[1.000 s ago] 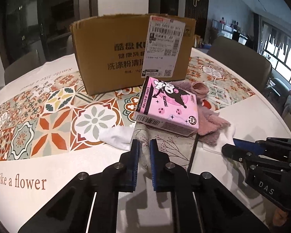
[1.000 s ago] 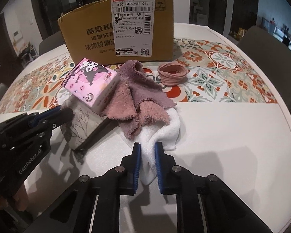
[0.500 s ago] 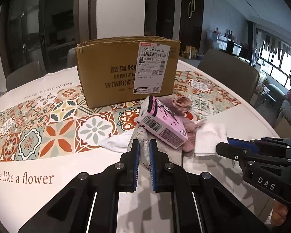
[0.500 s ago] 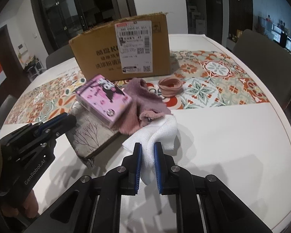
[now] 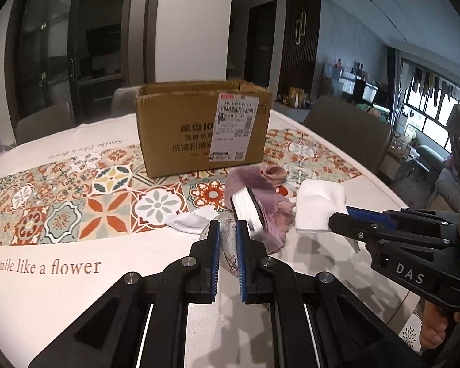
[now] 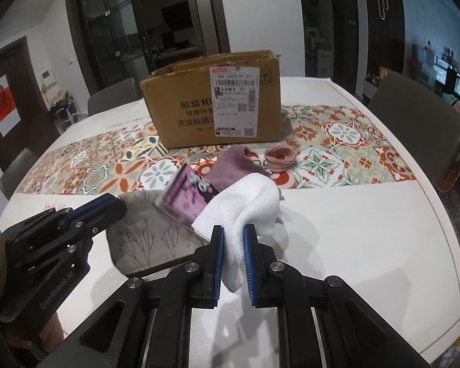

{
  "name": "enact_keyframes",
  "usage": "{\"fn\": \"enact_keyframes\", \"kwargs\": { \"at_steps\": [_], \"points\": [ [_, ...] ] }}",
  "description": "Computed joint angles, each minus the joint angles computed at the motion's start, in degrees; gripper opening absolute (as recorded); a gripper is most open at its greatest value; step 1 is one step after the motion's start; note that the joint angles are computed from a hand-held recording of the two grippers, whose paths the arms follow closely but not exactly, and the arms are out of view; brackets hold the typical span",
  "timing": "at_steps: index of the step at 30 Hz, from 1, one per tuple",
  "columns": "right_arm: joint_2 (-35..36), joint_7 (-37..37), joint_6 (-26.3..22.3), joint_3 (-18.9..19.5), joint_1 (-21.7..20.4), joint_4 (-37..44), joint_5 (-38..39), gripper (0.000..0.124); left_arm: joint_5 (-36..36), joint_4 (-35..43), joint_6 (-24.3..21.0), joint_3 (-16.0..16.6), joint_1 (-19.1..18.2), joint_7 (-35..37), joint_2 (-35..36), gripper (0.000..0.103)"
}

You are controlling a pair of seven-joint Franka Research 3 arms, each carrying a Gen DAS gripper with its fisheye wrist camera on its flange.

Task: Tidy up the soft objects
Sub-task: 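Lift the grey pouch and white cloth and carry them over the box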

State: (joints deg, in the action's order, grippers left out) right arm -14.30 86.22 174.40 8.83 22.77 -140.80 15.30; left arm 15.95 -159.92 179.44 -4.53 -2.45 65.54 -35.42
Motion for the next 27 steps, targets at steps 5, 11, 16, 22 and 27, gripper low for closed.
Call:
{"fn": "enact_keyframes", "kwargs": {
  "at_steps": [5, 11, 16, 22, 27],
  "points": [
    [-1.59, -0.33, 0.87, 0.21, 0.76, -0.79, 0.10, 0.015, -0.13, -1.79, 0.17, -0.78, 0.99, -1.00, -3.81, 0.012],
    [-3.43, -0.83, 2.35, 0.61, 1.62, -1.89, 0.07, 0.015, 0.98, -3.72, 1.60, -3.57, 4.43, -2.81, -8.24, 0.012],
    [-4.50, -0.94, 4.00, 1.16, 1.59, -2.46, -0.10, 0.015, 1.77, -4.16, 2.82, -5.21, 6.81, -4.28, -10.29, 0.012],
    [-5.33, -1.44, 5.81, 1.10, 2.11, -2.70, 0.08, 0.015, 2.97, -3.98, 4.82, -7.63, 10.24, -5.42, -11.56, 0.012],
    [-4.86, -1.95, 7.11, 0.82, 2.57, -1.63, 0.20, 0.015, 3.70, -2.81, 7.45, -9.93, 13.94, -5.98, -11.09, 0.012]
  ]
}}
